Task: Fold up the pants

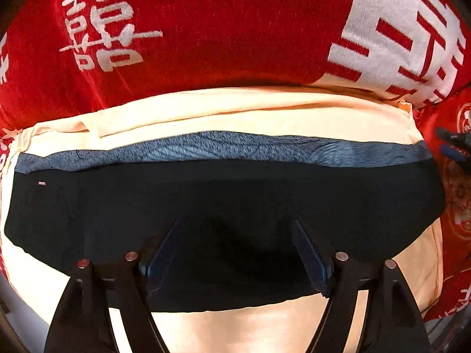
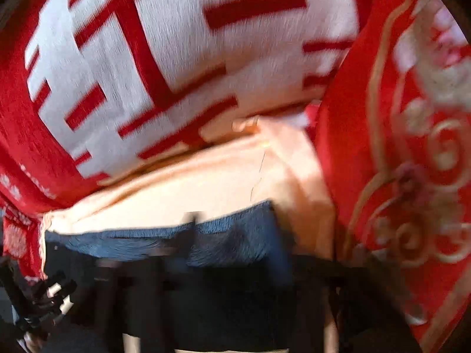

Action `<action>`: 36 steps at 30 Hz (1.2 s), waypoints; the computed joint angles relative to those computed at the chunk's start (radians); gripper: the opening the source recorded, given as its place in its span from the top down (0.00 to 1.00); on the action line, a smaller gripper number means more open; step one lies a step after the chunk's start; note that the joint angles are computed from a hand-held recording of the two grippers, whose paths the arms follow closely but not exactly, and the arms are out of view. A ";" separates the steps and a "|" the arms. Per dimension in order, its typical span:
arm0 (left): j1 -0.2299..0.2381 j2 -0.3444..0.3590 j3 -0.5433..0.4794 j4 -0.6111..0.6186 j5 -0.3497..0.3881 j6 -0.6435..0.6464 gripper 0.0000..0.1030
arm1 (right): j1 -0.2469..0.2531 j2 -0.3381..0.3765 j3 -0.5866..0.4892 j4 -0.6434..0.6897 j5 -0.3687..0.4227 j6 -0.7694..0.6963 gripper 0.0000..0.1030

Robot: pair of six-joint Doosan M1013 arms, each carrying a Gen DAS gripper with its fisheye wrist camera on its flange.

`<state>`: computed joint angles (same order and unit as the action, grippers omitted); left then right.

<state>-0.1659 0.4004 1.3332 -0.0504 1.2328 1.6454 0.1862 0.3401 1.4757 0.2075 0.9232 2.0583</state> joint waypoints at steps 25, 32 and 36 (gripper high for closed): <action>0.040 0.034 -0.016 0.148 0.026 -0.092 0.21 | 0.056 -0.031 0.068 -0.008 0.141 -0.013 0.56; 0.162 -0.001 0.005 0.211 0.036 -0.054 0.21 | 0.141 -0.051 0.058 0.098 0.102 0.004 0.56; 0.229 0.008 -0.012 0.206 0.017 0.001 0.21 | 0.216 -0.010 -0.013 0.131 0.104 0.035 0.51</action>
